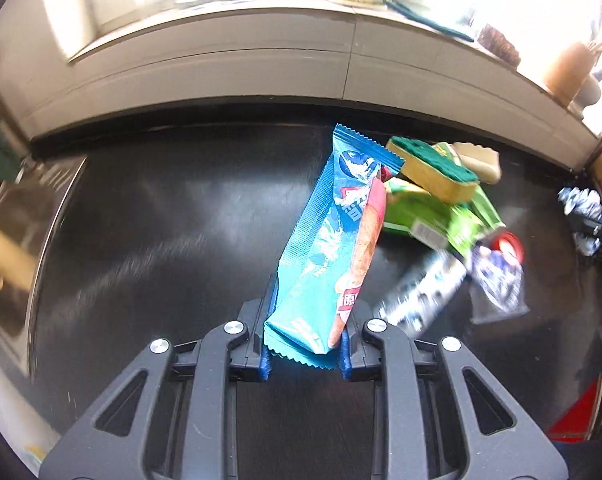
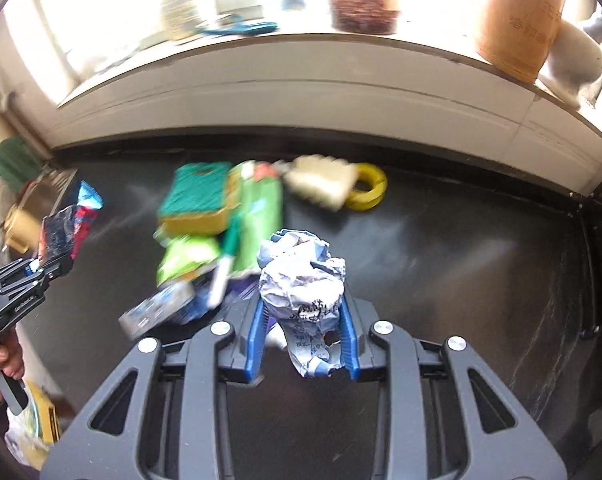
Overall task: Collect trash
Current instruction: 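Carry wrapper and foil to the black bin and open both grippers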
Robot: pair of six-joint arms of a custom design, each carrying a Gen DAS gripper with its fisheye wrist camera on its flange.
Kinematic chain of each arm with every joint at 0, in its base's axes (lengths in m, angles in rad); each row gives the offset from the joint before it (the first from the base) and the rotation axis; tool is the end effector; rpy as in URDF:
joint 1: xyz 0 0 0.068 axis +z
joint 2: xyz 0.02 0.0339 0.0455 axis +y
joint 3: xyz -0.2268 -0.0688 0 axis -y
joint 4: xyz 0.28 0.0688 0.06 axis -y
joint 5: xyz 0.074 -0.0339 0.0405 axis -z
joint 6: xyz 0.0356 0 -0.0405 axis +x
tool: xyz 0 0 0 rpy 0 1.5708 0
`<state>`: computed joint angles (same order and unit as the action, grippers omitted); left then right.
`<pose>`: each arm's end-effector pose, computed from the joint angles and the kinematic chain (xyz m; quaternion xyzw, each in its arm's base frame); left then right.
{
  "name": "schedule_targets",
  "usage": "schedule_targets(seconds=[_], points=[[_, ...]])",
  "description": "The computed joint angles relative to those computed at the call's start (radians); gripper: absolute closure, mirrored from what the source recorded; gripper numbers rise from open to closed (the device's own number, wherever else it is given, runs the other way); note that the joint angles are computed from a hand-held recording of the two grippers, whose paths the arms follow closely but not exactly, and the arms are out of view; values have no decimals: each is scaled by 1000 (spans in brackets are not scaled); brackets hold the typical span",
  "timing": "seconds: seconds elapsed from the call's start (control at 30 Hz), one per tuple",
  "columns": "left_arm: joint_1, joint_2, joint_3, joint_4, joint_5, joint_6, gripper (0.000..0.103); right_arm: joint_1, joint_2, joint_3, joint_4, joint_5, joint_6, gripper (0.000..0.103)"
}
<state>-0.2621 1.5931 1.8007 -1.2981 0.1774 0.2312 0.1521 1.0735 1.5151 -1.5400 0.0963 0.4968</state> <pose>0.3239 -0.0934 0.3600 0.2566 0.9331 -0.0897 0.2356 0.1874 0.0253 0.3893 0.1776 0.9548 0.0302 0.2365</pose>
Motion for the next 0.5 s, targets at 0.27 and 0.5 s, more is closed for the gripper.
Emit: schedule_targets(seconds=[0.27, 0.5], points=[[164, -334, -245, -57, 13, 34, 79, 431, 89, 50, 28, 61, 202, 71], [583, -523, -379, -141, 76, 193, 79, 653, 384, 261, 157, -1, 138, 71]])
